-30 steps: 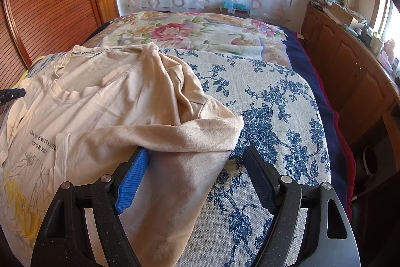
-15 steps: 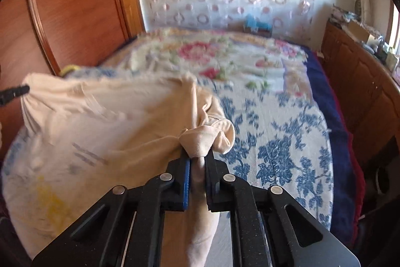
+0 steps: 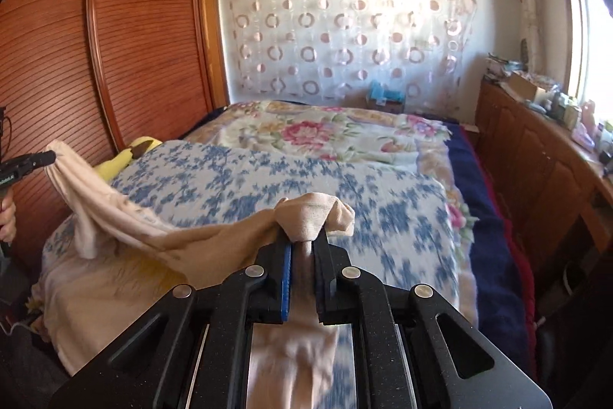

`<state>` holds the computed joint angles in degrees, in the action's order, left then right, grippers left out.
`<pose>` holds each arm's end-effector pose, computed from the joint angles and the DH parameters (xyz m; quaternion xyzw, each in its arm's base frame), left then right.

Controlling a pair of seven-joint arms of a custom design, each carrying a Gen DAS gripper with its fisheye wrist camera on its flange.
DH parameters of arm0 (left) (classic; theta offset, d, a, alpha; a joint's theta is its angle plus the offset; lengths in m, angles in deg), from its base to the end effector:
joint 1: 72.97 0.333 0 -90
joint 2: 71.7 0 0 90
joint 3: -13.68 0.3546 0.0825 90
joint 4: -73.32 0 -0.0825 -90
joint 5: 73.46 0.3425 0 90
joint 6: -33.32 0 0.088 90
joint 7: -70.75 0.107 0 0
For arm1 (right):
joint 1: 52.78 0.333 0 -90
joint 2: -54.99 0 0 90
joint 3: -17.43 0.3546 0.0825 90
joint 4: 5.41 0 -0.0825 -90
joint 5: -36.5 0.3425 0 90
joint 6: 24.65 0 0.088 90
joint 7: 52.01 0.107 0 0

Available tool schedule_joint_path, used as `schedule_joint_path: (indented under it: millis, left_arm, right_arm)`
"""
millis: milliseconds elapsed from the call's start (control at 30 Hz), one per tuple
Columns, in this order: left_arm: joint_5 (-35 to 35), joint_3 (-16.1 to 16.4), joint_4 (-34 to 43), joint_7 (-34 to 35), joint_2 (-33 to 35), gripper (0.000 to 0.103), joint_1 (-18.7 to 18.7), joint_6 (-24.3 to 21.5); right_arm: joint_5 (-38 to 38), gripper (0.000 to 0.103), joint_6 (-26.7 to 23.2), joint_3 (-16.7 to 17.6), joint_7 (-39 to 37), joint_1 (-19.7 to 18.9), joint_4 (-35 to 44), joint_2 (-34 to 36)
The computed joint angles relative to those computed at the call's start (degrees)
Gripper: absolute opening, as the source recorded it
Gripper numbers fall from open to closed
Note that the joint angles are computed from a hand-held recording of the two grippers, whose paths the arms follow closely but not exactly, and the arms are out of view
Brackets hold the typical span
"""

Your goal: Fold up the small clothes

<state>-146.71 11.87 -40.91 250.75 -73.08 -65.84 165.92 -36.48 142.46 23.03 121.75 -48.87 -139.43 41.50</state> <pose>0.5453 0.0321 0.5741 -0.3588 0.7750 -0.4946 0.1609 0.4342 0.1364 0.5449 -0.5790 0.6621 -0.3506 0.3216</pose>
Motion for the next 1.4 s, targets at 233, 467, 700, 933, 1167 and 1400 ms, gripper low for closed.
schedule_joint_path:
  millis: [233, 467, 700, 933, 1167, 1400]
  left_arm:
    - [5.8, 3.0, -7.3, -2.1, -3.1, 0.002, 2.9, -3.4]
    - [9.5, 2.9, -10.7, -0.4, -3.5, 0.021, 3.2, -3.2]
    - [9.5, 2.5, -9.9, -0.8, -3.9, 0.038, 2.0, -0.7]
    - [13.3, 0.6, -4.5, -4.7, 1.1, 0.040, 0.8, 0.3]
    - [21.4, -2.4, 2.4, -13.7, 9.1, 0.041, -0.1, 2.3]
    - [25.5, -4.3, 2.9, -16.9, 11.5, 0.041, 0.3, 2.0]
  right_arm:
    - [14.8, 0.007, -2.9, 1.3, -7.9, 4.7, -13.5, -12.1]
    - [27.1, 0.012, -5.0, 3.3, -16.0, 6.7, -18.3, -12.0]
    - [26.0, 0.055, -2.3, 6.2, -17.2, 2.0, -18.5, -14.2]
    - [21.7, 0.061, -0.8, 8.9, -15.2, -4.6, -15.7, -13.0]
    - [17.7, 0.061, 2.0, 5.8, -12.8, -4.9, -11.3, -1.4]
    - [21.5, 0.061, 4.8, 0.6, -16.0, -0.7, -11.2, 3.3]
